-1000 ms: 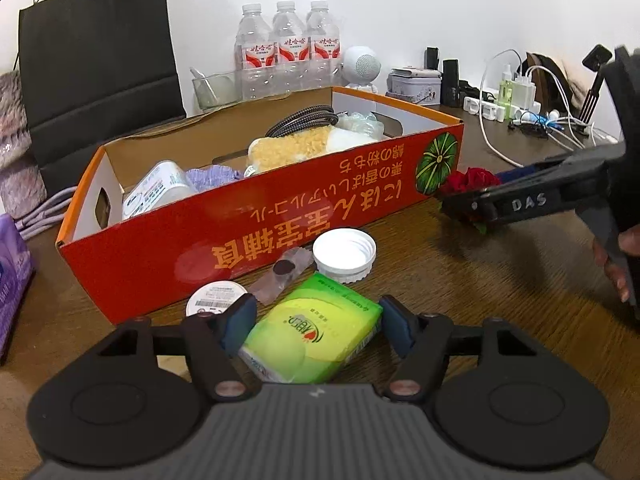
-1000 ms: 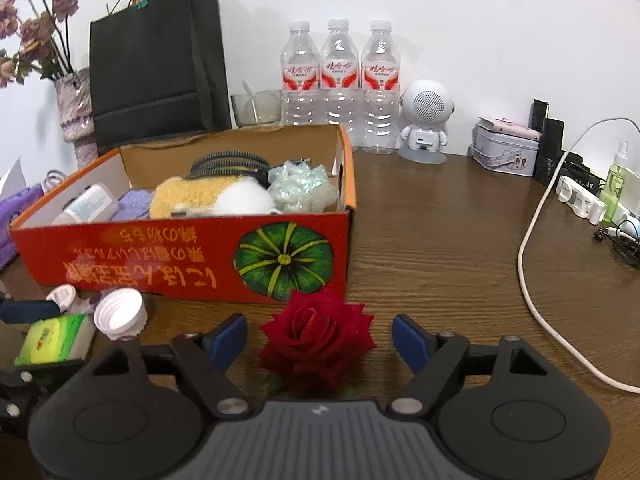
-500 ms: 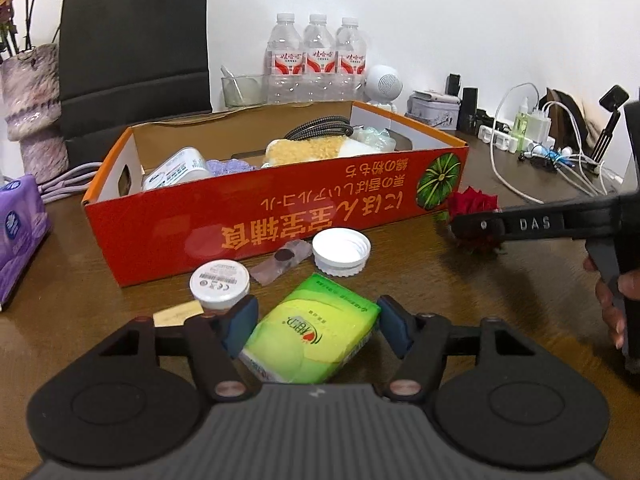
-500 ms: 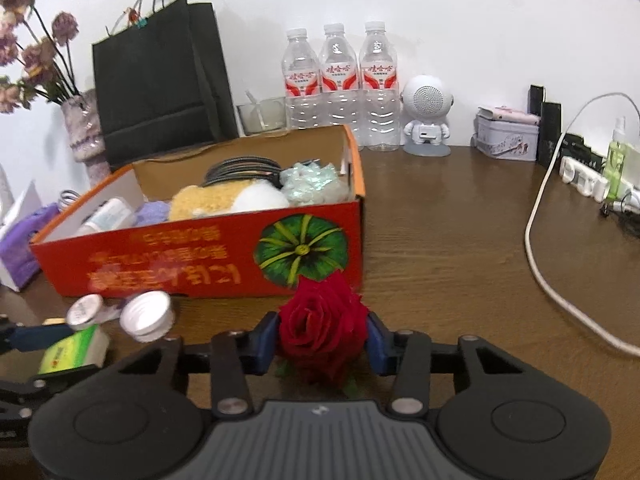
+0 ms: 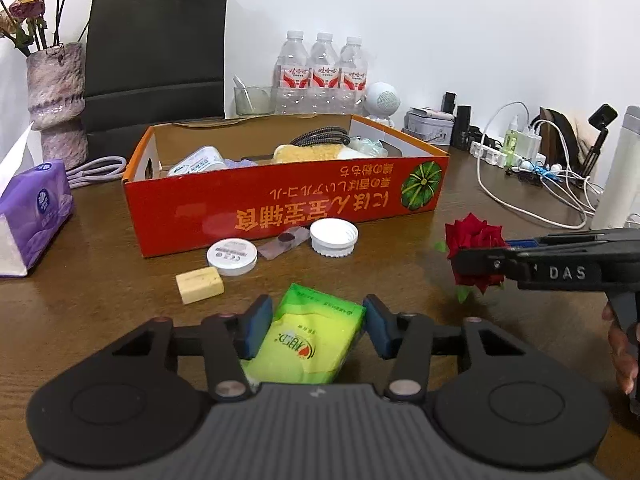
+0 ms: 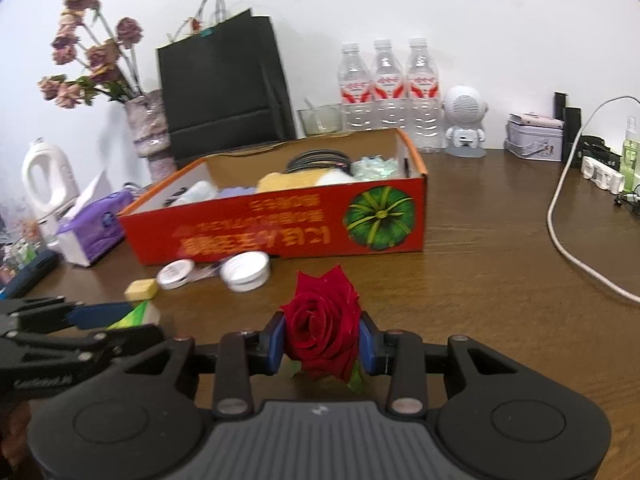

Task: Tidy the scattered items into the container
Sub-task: 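Grasp the green tissue pack with the left tool while the right tool grasps the red rose, then carry the tissue pack and rose in both tools over the box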

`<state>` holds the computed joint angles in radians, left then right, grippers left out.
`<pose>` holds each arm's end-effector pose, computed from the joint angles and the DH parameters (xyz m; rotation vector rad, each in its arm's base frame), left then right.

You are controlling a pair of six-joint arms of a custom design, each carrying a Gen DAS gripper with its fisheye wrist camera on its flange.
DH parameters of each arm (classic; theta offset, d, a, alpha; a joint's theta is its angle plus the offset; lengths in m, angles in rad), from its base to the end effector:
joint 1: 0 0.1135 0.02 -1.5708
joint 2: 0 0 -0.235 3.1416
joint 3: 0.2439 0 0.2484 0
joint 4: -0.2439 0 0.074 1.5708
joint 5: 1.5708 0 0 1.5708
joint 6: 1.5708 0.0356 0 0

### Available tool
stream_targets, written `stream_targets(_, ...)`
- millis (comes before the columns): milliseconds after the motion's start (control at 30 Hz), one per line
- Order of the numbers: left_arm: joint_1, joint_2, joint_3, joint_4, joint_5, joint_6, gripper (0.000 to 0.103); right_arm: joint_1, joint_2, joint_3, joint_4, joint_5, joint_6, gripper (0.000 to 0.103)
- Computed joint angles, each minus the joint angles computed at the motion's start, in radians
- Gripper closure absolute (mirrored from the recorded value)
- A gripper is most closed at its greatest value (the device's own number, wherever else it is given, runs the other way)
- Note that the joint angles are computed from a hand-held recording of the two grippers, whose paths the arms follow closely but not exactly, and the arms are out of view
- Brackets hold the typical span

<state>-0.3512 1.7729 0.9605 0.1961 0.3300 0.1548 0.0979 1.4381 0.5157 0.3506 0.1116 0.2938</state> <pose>0.3382 -0.1362 0.1477 0.7273 2.0632 -0.4717 0.2733 0.0229 0.1313 0.2742 2.1230 0.1100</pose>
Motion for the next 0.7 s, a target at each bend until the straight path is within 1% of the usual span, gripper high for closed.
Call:
stream_targets(167, 0.006, -0.023, -0.013, -0.043, -0.008, 0.019, 0.045, 0.050, -0.066, -0.040, -0.032, 0.018, 0.004, 0.068)
stream_targets(233, 0.006, -0.026, -0.009, -0.067, -0.017, 0.040, 0.041, 0.061, -0.085, -0.051, -0.042, 0.021, 0.010, 0.067)
stream_targets(267, 0.006, -0.030, -0.012, -0.075, -0.023, 0.045, 0.034, 0.064, -0.093, -0.056, -0.048, 0.022, 0.013, 0.067)
stream_targets(300, 0.007, -0.033, -0.015, -0.081, -0.026, 0.048, 0.031, 0.067, -0.100, -0.060, -0.053, 0.023, 0.016, 0.067)
stream_targets(333, 0.011, -0.033, -0.014, -0.089, -0.020, 0.053, 0.031, 0.069, -0.107, -0.064, -0.058, 0.025, 0.017, 0.067)
stream_targets(367, 0.016, -0.031, -0.010, -0.104, -0.011, 0.060, 0.031, 0.069, -0.112, -0.067, -0.062, 0.025, 0.018, 0.067)
stream_targets(433, 0.021, -0.023, -0.003, -0.122, -0.004, 0.069, 0.042, 0.071, -0.121, -0.074, -0.066, 0.025, 0.020, 0.067)
stream_targets(467, 0.020, -0.027, -0.014, -0.105, -0.015, 0.074, 0.056, 0.073, -0.124, -0.076, -0.068, 0.026, 0.021, 0.067)
stream_targets(500, 0.021, -0.029, -0.017, -0.102, -0.016, 0.078, 0.056, 0.076, -0.129, -0.077, -0.070, 0.028, 0.021, 0.067)
stream_targets(567, 0.034, -0.043, -0.024, -0.104, 0.019, 0.067, 0.057, 0.081, -0.136, -0.077, -0.073, 0.032, 0.021, 0.067)
stream_targets(700, 0.036, -0.124, -0.092, -0.039, 0.012, 0.054, 0.057, 0.089, -0.174, -0.081, -0.086, 0.039, 0.010, 0.067)
